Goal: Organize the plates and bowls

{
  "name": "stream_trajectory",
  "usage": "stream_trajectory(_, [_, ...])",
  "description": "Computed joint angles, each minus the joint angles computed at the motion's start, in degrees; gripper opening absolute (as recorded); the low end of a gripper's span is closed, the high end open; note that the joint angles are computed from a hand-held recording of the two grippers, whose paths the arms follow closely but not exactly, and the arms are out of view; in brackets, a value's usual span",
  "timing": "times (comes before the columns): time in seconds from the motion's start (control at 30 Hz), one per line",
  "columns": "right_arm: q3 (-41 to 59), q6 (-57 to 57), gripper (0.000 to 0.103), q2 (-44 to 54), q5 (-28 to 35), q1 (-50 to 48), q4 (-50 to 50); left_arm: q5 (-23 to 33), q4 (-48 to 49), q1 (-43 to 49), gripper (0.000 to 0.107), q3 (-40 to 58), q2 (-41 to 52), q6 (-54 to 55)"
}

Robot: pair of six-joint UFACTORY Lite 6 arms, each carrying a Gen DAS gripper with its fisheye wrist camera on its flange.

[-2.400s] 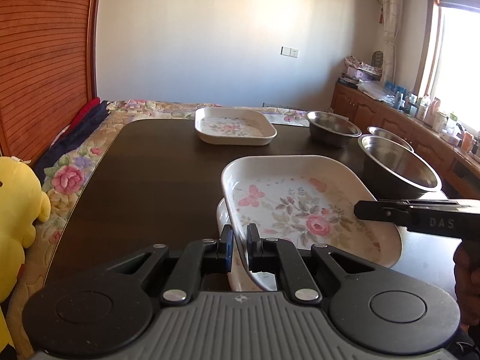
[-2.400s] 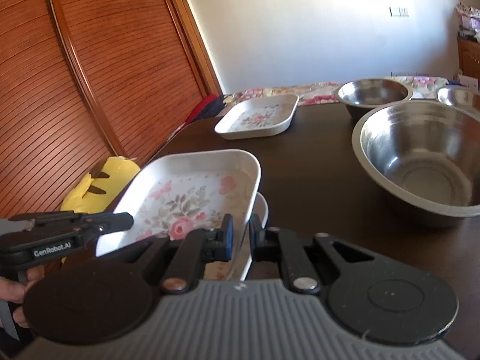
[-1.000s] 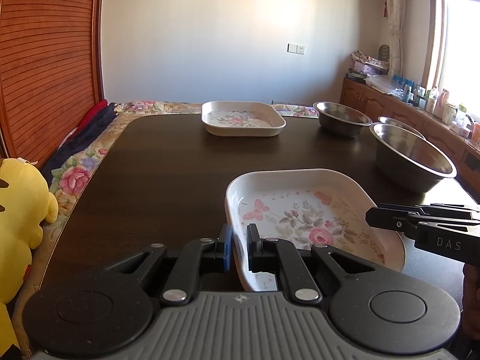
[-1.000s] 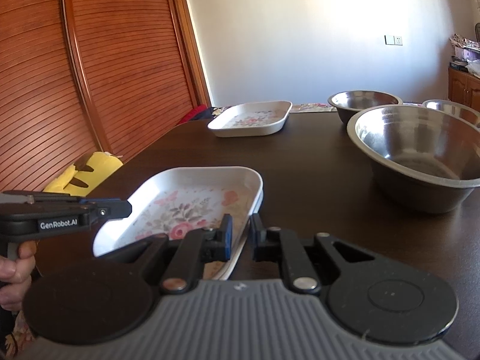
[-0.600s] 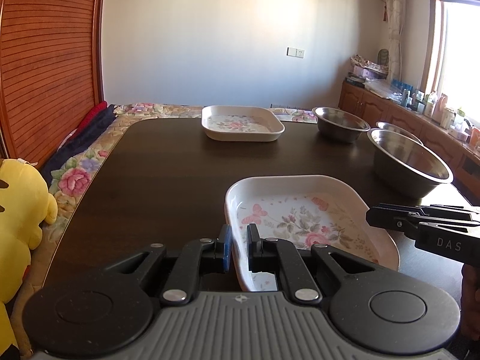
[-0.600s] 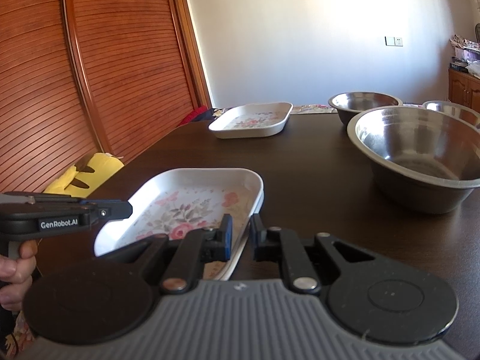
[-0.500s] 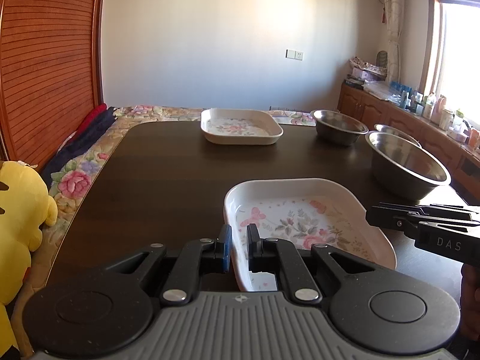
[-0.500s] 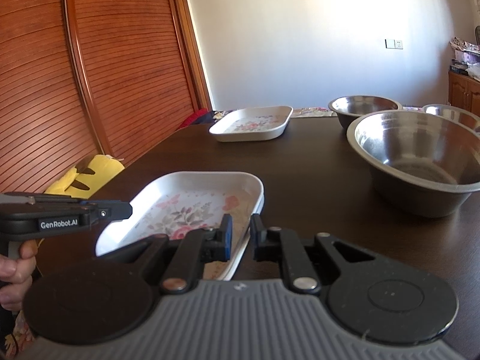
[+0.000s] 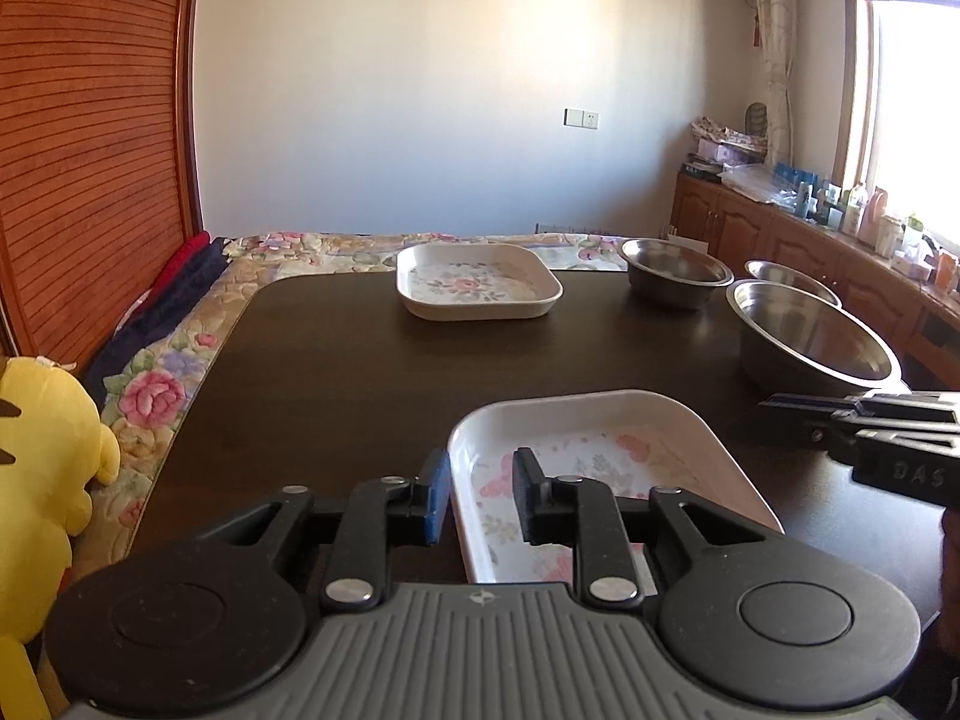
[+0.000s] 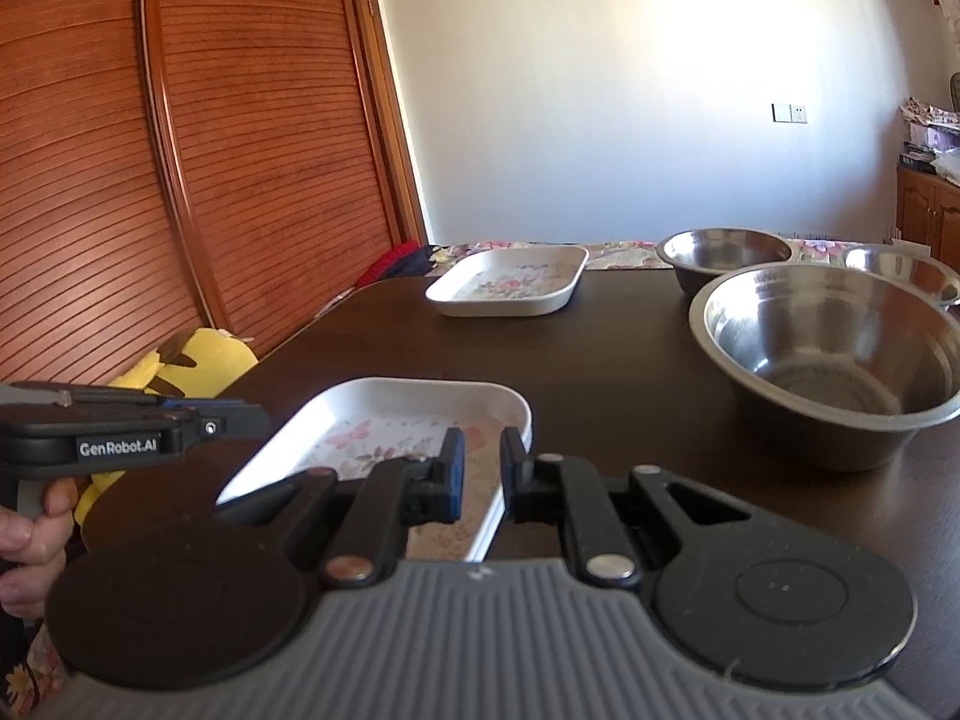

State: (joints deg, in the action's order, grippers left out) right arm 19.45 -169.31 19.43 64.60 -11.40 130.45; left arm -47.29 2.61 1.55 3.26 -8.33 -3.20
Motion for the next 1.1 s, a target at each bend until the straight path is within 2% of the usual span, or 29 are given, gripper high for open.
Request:
stream_trajectory(0.13, [1.43,2.5,0.015,-2.09,-2.52,-0.4,-1.77,1.55,3.02,2.61,0.036,4.93,3.67,-0.2])
stream_trajectory(0.23, [3.68,4.7,0.019,-4.33,-5.67,0.09,-2.97,3.67,7.27,5.6,0.041,10.42,7.66,-1.83])
stream_trajectory(0.4, [12.6,12.96,0.04,-5.71,-12.51,1.59,-8.03,7.75,10.63,8.35,0.054,20.06,13.64,-2.62])
stream_trajectory(0.47, [16.86,15.87,0.042,-5.41,-15.17,2.71,-10.1,9.74,13.75,9.69,0.057,24.43,15.95,-4.57])
stream_trajectory(0.57, [23.57,20.07,0.053,-3.69,-18.57,4.59,-13.02,12.84,15.98,10.67,0.061,31.37,19.76,-5.35])
stream_trajectory(0.93, [55.9,47.18,0.055,14.42,-31.68,13.34,-33.64,22.79,26.51,12.21,0.061,58.46,37.91,-12.69])
stream_trajectory(1.1, [73.52,66.69,0.055,26.2,-35.99,16.12,-49.59,25.91,36.22,12.6,0.061,69.88,46.43,-22.16])
